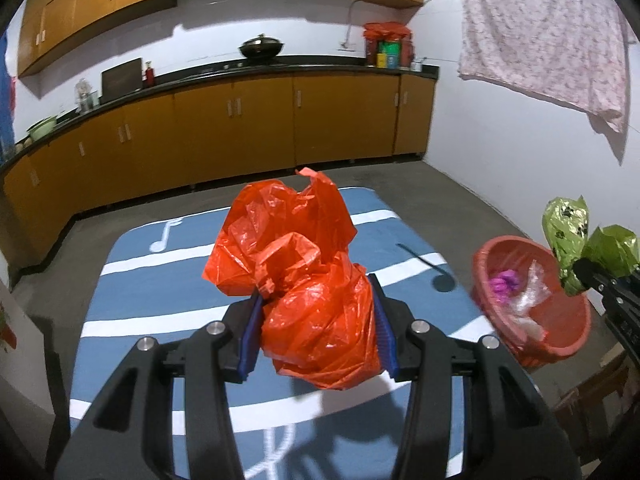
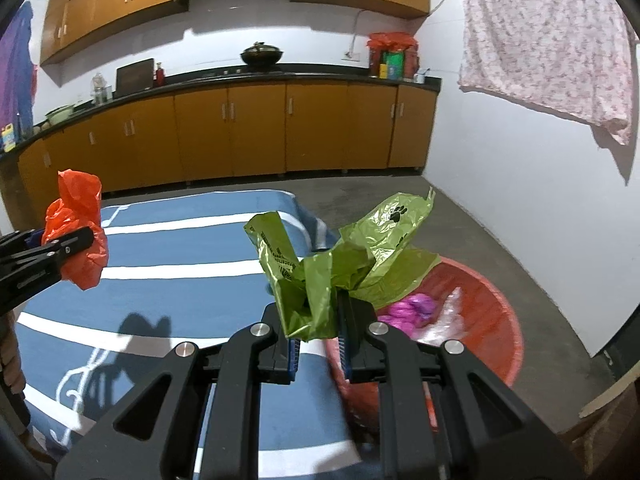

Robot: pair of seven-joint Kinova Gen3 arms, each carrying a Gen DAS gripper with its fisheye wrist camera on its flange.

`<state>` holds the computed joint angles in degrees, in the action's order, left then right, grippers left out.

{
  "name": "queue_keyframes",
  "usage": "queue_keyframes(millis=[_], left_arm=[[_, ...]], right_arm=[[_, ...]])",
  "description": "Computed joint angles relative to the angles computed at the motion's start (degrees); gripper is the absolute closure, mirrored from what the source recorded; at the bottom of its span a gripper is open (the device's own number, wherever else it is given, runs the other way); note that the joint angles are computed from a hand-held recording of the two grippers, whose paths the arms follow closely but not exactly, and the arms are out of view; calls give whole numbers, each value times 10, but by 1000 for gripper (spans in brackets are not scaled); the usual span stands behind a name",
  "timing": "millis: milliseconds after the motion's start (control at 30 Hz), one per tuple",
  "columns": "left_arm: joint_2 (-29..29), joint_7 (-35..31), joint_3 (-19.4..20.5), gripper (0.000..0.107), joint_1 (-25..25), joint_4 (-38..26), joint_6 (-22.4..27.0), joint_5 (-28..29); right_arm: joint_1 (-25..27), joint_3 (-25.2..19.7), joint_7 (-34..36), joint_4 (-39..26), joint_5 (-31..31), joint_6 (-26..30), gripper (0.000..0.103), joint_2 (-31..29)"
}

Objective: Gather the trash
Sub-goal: 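Carry the red and lime-green bags over the orange basket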

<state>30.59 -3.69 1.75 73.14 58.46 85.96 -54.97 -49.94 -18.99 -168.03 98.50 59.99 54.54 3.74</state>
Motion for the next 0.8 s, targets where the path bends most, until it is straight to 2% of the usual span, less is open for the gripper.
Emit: queue_keyframes(millis=[133, 400, 667, 800], left_arm=[[31, -33, -2, 61, 2, -57, -13, 5], [105, -119, -31, 61, 7, -187, -45, 50], [180, -198, -54, 61, -5, -316, -72, 117], [225, -239, -64, 61, -18, -401, -68, 156]], right_arm=[[11, 1, -5, 19, 1, 6, 87, -15], [44, 1, -7, 40, -3, 11, 87, -28], [81, 6, -8, 62, -12, -17, 87, -39], [96, 9, -10, 73, -14, -32, 87, -40]])
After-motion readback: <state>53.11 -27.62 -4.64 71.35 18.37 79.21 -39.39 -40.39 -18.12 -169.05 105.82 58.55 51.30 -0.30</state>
